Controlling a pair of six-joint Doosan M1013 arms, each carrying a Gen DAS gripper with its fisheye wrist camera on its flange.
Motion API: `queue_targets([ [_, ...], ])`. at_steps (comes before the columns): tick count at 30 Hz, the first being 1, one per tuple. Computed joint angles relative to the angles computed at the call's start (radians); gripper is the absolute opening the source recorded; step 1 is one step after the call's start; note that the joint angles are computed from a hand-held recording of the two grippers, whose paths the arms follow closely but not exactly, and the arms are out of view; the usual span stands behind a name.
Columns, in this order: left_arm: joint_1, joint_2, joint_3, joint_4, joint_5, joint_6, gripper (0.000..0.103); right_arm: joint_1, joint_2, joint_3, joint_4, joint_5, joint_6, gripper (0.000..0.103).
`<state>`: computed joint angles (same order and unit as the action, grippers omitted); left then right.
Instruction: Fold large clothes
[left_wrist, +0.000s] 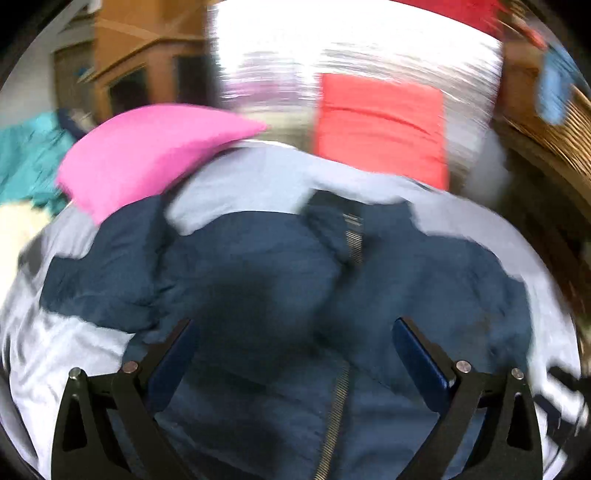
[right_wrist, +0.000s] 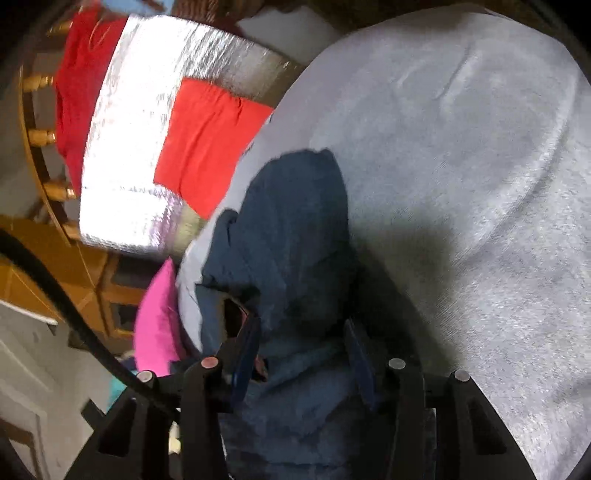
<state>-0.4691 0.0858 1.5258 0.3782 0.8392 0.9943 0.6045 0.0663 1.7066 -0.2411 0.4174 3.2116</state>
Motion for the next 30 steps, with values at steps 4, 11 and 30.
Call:
queue_targets([
  [4, -0.065, 0.025, -0.003, -0.068, 0.038, 0.153, 0.103, -0.002, -0.019, 0.016, -0.037, -0.023, 0.062, 0.051],
  [11, -0.062, 0.086, -0.019, -0.086, 0.093, 0.114, 0.079, -0.009, -0.038, 0.029, -0.01, -0.019, 0.021, 0.051],
  [30, 0.271, 0.027, -0.101, -0.873, 0.108, 0.504, 0.016, 0.015, 0.03, -0.027, -0.073, 0.062, 0.056, 0.078],
])
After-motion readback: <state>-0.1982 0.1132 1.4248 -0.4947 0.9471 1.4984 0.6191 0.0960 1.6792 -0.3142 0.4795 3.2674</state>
